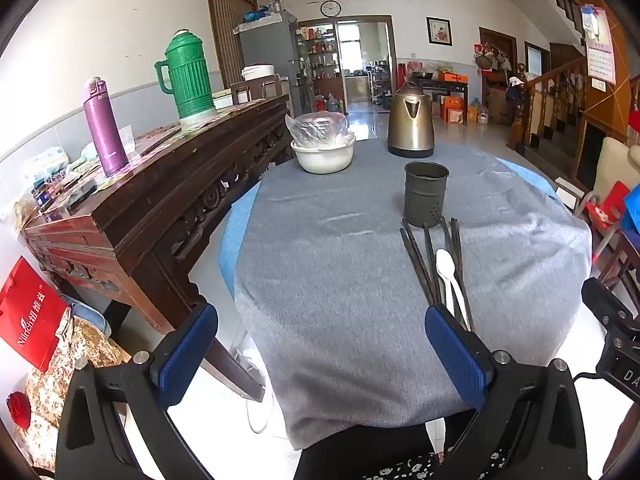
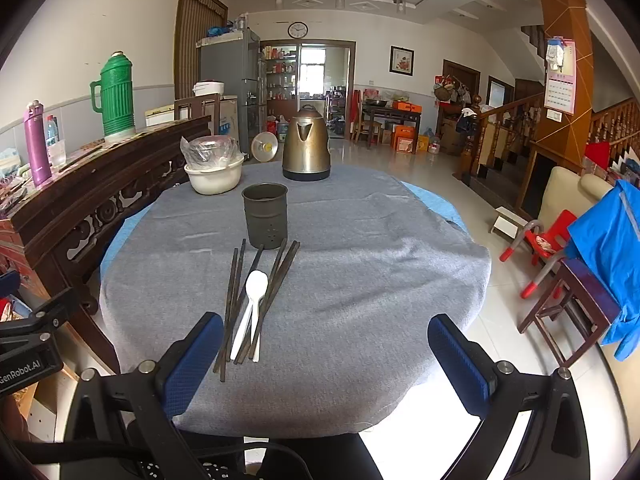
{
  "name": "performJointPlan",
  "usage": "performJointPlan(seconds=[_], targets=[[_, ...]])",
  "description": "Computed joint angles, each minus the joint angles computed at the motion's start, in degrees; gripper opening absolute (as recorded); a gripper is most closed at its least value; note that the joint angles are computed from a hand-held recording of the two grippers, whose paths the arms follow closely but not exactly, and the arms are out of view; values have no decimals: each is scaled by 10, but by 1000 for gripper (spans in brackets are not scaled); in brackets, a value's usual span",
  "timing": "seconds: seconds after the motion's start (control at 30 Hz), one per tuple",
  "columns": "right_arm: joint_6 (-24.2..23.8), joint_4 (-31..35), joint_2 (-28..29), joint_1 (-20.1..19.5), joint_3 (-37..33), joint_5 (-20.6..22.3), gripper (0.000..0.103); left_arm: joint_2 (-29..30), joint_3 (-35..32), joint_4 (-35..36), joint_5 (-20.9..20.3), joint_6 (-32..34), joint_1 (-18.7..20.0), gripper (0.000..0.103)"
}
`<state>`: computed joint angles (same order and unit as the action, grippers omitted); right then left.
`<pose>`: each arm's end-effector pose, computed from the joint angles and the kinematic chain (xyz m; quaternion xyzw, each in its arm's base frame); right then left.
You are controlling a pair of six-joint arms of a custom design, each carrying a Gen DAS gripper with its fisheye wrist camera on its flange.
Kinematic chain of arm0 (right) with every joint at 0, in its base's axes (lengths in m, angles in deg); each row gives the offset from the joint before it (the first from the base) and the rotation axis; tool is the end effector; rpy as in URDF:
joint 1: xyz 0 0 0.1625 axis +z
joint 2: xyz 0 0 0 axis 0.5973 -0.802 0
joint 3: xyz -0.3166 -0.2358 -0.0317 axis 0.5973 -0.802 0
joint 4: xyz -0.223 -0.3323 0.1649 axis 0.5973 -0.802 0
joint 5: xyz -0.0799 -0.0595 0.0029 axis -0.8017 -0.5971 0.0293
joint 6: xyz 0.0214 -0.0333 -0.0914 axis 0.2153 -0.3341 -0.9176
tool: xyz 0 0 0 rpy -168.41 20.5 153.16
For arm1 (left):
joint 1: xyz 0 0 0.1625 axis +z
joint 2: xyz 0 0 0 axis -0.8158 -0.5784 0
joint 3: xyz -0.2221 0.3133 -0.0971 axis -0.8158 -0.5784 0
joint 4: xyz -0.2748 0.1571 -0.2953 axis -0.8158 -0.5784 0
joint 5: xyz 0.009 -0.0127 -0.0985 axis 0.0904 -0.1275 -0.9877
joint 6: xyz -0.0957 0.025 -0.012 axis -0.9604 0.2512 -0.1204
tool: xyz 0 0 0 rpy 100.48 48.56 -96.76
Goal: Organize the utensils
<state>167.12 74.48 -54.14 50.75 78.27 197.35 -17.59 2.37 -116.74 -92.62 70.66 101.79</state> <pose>0.0354 -0.7340 0.3520 -0.0132 -0.7386 0.4972 0.4550 -0.4403 -0.7785 -0.0255 0.3300 0.8205 -0.3429 0.3166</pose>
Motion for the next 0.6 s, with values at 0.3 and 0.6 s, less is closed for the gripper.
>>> performJointPlan(seconds=[0.3, 0.6], targets=[[9, 10, 6, -1, -11, 7, 103, -3, 5, 0, -1, -1, 0, 103], [27, 36, 11, -6, -25, 5, 103, 1, 1, 10, -3, -2, 1, 103]])
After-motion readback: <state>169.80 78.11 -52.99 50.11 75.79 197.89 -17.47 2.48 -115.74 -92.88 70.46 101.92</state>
